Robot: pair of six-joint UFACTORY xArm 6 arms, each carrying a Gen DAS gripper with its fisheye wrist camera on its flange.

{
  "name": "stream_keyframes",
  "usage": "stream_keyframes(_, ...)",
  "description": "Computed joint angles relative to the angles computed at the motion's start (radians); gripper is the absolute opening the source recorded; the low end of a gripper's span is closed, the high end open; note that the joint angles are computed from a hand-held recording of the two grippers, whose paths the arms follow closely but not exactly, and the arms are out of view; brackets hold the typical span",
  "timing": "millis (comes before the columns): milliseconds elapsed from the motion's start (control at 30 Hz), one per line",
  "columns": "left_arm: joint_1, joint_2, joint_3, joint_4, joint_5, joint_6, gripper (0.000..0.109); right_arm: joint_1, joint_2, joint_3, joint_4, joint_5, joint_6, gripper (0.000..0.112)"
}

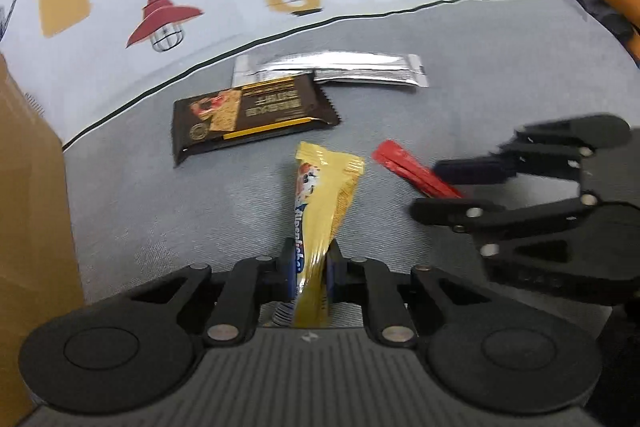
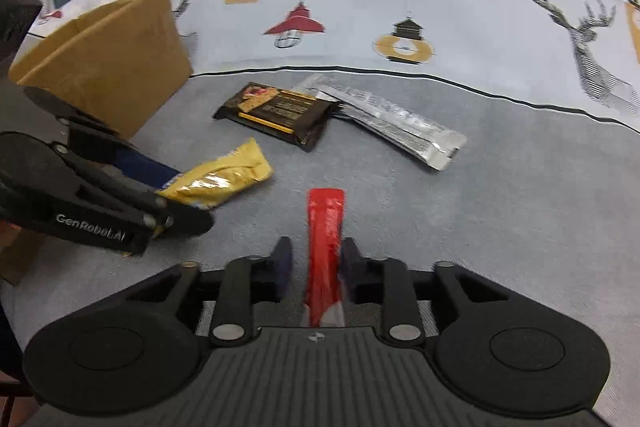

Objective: Organize snacks
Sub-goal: 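Lift and carry the gold bar and red stick over the box with both tools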

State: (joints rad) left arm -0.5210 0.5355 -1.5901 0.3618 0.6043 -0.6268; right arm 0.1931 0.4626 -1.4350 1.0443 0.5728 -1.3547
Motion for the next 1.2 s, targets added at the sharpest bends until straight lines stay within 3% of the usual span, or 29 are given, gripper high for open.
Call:
stream_keyframes(67, -0.009, -0.009, 0.012, 0.018, -0.001, -0.019, 0.014, 0.016, -0.003, -0.001, -0.064, -0.025, 0.013, 0.031)
stream_keyframes(100, -0.013, -0.019, 0.023, 0.016, 0.000, -0.033, 0.014, 0.023, -0.004, -0.003, -0.089, -0.040, 0.031, 0.024)
stream_keyframes(133, -0.017, -0.026, 0.029, 0.010, 0.003, -0.046, 0.014, 0.028, -0.008, -0.001, -0.113, -0.050, 0.053, 0.009)
stream_keyframes(300, -0.041, -0.109, 0.097, 0.048, 0.042, -0.181, 0.013, 0.027, -0.105, 0.075, -0.105, -0.057, 0.067, 0.008)
stream_keyframes(367, -0.051, -0.166, 0.145, 0.074, 0.042, -0.247, 0.013, 0.031, -0.183, 0.141, -0.020, -0.086, 0.043, 0.008)
stream_keyframes(467, -0.066, -0.263, 0.222, 0.124, 0.034, -0.331, 0.014, 0.021, -0.286, 0.224, 0.072, -0.047, 0.090, 0.008)
stream_keyframes(733, -0.094, -0.538, 0.395, 0.277, 0.019, -0.509, 0.013, 0.101, -0.529, 0.365, 0.226, -0.043, 0.085, 0.009)
stream_keyframes(900, -0.124, -0.717, 0.477, 0.443, 0.084, -0.624, 0.013, 0.167, -0.642, 0.390, 0.285, -0.063, 0.120, 0.009)
stream_keyframes(1200, -0.172, -1.029, 0.606, 0.633, 0.202, -0.757, 0.013, 0.330, -0.747, 0.331, 0.269, -0.140, 0.194, 0.009)
